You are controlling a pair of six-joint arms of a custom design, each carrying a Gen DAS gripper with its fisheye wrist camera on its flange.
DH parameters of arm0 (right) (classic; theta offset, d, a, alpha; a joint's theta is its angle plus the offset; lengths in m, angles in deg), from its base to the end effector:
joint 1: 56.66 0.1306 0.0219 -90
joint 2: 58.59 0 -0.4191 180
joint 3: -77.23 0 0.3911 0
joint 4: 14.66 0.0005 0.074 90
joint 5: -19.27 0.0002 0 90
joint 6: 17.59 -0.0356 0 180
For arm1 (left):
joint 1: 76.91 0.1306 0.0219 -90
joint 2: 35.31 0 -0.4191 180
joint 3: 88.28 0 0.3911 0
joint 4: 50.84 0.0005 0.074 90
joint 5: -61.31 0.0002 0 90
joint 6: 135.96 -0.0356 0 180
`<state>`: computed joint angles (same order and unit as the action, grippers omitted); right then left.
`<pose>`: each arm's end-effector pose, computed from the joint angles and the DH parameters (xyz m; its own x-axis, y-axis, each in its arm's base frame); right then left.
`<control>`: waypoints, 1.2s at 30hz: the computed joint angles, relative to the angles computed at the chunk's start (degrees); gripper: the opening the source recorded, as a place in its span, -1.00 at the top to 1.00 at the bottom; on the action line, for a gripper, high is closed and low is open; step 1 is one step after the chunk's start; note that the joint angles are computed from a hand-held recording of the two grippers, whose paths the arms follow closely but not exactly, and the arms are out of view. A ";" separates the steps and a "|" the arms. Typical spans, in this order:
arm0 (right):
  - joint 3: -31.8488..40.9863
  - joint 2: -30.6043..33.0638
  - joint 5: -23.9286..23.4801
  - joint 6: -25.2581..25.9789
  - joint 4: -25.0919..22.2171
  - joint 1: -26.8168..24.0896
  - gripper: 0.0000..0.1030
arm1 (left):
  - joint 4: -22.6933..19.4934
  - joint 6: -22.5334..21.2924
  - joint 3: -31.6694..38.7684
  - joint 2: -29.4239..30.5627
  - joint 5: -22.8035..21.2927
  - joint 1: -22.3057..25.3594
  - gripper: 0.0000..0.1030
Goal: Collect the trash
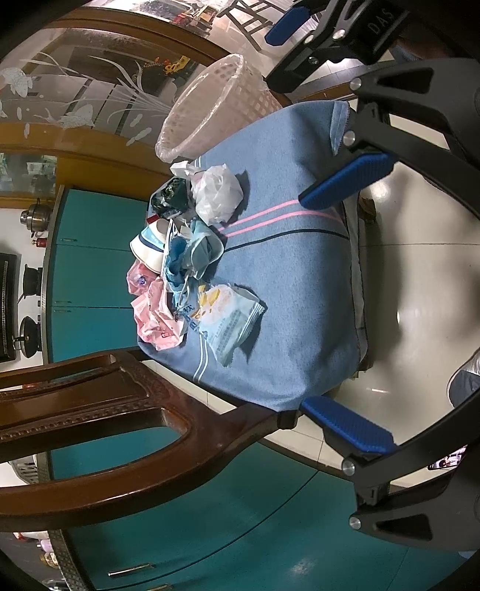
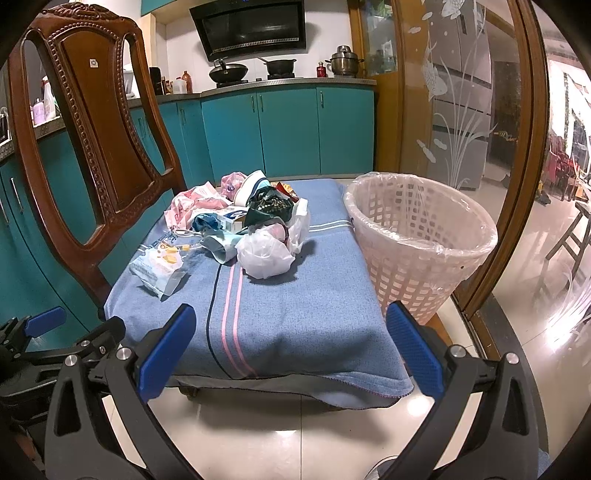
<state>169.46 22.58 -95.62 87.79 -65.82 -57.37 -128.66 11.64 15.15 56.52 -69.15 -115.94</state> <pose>0.4227 0.0092 0.5511 -0.5386 -0.2339 -0.8094 -0.4704 0.8805 0.0585 0.3708 -0.2715 0.5355 -0.6138 -0.3294 -0.7174 -0.4524 0.8915 -0.0223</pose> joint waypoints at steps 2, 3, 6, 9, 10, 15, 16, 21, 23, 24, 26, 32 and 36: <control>-0.02 -0.02 0.04 0.00 0.07 0.01 -0.95 | 0.03 -0.25 -0.02 -0.03 0.00 0.06 -0.95; -0.03 -0.01 0.07 0.02 0.05 0.03 -0.95 | 0.09 -0.32 -0.06 -0.07 -0.04 0.10 -0.95; 0.02 -0.01 0.03 -0.08 0.06 0.00 -0.95 | 0.11 0.06 -0.20 -0.03 -0.01 -0.08 -0.95; 0.05 -0.01 0.04 -0.11 -0.01 0.04 -0.95 | -0.32 0.45 0.05 0.14 -0.07 -0.39 -0.95; 0.08 0.01 0.00 -0.10 -0.08 0.04 -0.95 | -0.37 0.47 0.07 0.15 -0.09 -0.41 -0.95; 0.06 -0.01 -0.03 -0.01 -0.04 0.02 -0.95 | -0.35 0.54 -0.03 0.16 0.33 -0.38 -0.95; 0.05 -0.02 -0.02 -0.01 -0.04 0.04 -0.95 | -0.32 0.58 -0.09 0.11 0.41 -0.39 -0.95; -0.05 -0.06 -0.05 -0.16 -0.03 0.10 -0.95 | -0.31 0.71 -0.04 0.26 0.49 -0.40 -0.95; -0.02 -0.04 -0.06 -0.08 0.03 0.03 -0.95 | -0.37 0.68 -0.01 0.32 0.52 -0.45 -0.95; -0.05 -0.05 -0.04 -0.09 0.10 0.02 -0.95 | -0.43 0.68 -0.01 0.36 0.47 -0.51 -0.95; -0.03 -0.02 -0.08 -0.18 0.01 0.04 -0.95 | -0.46 0.77 -0.05 0.39 0.57 -0.58 -0.95; -0.23 -0.22 0.00 -0.19 -0.12 0.27 -0.95 | -0.24 0.53 0.01 0.53 1.05 -0.19 -0.95; -0.46 -0.38 0.35 -0.31 -0.18 0.68 -0.95 | -0.20 0.57 -0.01 0.67 1.34 -0.14 -0.95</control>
<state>169.00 22.20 -95.27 87.49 -66.00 -56.69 -128.86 12.21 15.14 57.20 -67.81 -116.07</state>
